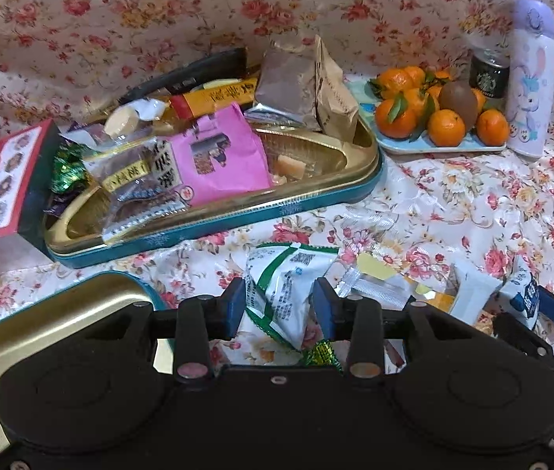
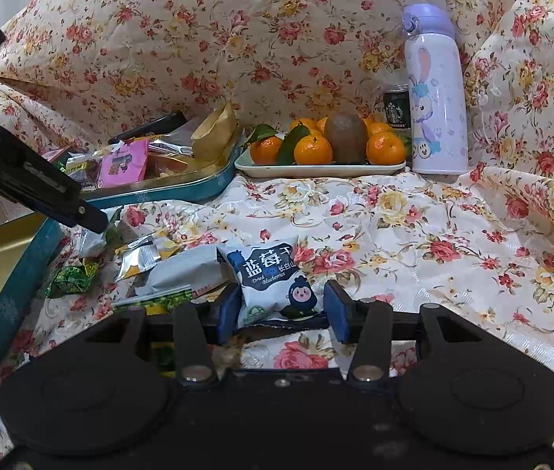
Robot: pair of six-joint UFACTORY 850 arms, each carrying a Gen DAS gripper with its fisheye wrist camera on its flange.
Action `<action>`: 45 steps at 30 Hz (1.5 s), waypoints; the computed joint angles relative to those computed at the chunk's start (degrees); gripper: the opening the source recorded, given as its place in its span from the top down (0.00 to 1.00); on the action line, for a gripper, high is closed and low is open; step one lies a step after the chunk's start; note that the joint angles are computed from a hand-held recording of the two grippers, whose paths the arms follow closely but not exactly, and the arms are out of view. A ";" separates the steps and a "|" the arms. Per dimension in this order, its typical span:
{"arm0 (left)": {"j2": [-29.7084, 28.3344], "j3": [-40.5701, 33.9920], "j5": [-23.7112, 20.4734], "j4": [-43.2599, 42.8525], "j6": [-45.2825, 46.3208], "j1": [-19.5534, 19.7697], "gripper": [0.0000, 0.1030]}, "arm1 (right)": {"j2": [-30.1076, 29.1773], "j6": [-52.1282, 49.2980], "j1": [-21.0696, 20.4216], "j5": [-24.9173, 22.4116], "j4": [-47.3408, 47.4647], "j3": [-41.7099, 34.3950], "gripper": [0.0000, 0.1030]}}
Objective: Organize snacks
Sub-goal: 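Close the right gripper on the blue-and-white blueberry packet while the left approaches a white-green packet, then close the left gripper on the white-green packet and lift it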
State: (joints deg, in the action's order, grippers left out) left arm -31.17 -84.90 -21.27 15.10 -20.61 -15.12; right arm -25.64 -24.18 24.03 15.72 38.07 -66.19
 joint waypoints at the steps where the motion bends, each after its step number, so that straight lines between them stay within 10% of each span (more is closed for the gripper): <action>1: -0.53 -0.57 -0.39 -1.17 0.99 0.08 0.53 | 0.02 0.14 0.02 -0.01 -0.04 -0.01 0.52; 24: -0.92 -0.54 -0.39 4.71 -4.65 -0.63 0.61 | -0.04 1.83 -0.19 -0.34 -1.55 -0.12 0.52; 45: 12.19 13.05 3.36 -21.13 18.00 -2.20 0.66 | -0.09 2.62 -0.21 -0.42 -2.23 -0.14 0.52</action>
State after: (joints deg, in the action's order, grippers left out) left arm -18.98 -71.85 -17.91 -6.03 -2.61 -17.33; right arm -25.73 -21.56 23.82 15.30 35.84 -66.33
